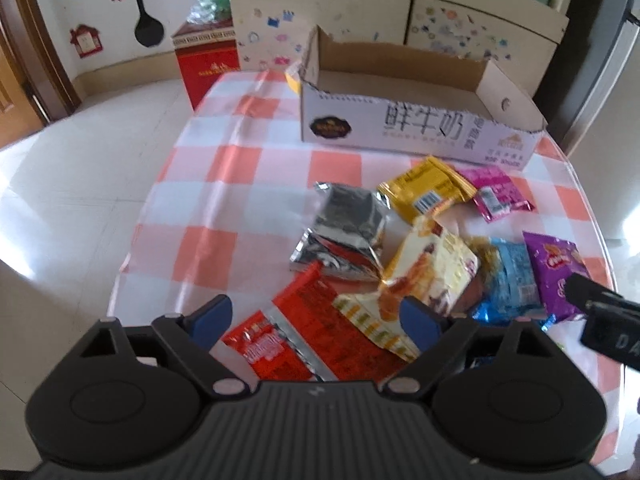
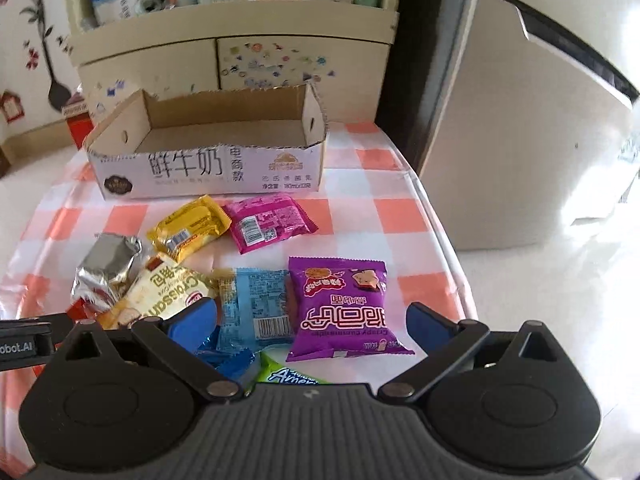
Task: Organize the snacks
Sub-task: 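Move both grippers toward the snack pile on the table, then grasp the croissant bag with the left gripper while the right gripper grasps the blue foil bag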
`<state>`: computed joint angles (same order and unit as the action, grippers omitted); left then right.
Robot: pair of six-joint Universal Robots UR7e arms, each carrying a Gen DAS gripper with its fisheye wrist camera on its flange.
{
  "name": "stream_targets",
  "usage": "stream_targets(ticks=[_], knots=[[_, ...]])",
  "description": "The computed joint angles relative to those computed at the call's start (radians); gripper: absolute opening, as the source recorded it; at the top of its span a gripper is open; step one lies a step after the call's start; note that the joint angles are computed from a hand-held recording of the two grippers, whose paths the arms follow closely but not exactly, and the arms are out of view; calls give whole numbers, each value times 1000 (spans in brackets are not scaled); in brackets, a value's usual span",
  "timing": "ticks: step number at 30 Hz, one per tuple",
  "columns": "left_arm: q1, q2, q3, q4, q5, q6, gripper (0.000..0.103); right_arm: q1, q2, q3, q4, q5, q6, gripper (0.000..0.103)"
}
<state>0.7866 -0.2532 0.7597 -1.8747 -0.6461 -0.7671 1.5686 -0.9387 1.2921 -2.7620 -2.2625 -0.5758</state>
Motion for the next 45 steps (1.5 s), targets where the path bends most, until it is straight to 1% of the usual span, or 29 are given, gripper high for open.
stream_targets(ticks=[4, 9, 13, 16, 22, 32, 45], knots=[[-4, 10, -8, 3, -2, -1, 90, 2, -2, 6, 22, 17, -19, 103], [-16, 22, -4, -17, 43, 56, 90, 1, -4, 3, 52, 24, -1, 103], [-21, 25, 0, -22, 66, 72, 90, 1, -2, 6, 49, 25, -3, 103], [-19, 26, 0, -23, 61, 74, 90, -1, -4, 3, 59, 34, 15, 103], [-18, 24, 9, -36, 62, 80, 90, -2, -8, 6, 68, 48, 14, 103], [-17, 31, 4, -30, 69, 85, 90, -1, -8, 9, 66, 50, 11, 103], [-17, 29, -2, 16, 59, 54, 89, 0, -8, 7, 88, 43, 17, 103]])
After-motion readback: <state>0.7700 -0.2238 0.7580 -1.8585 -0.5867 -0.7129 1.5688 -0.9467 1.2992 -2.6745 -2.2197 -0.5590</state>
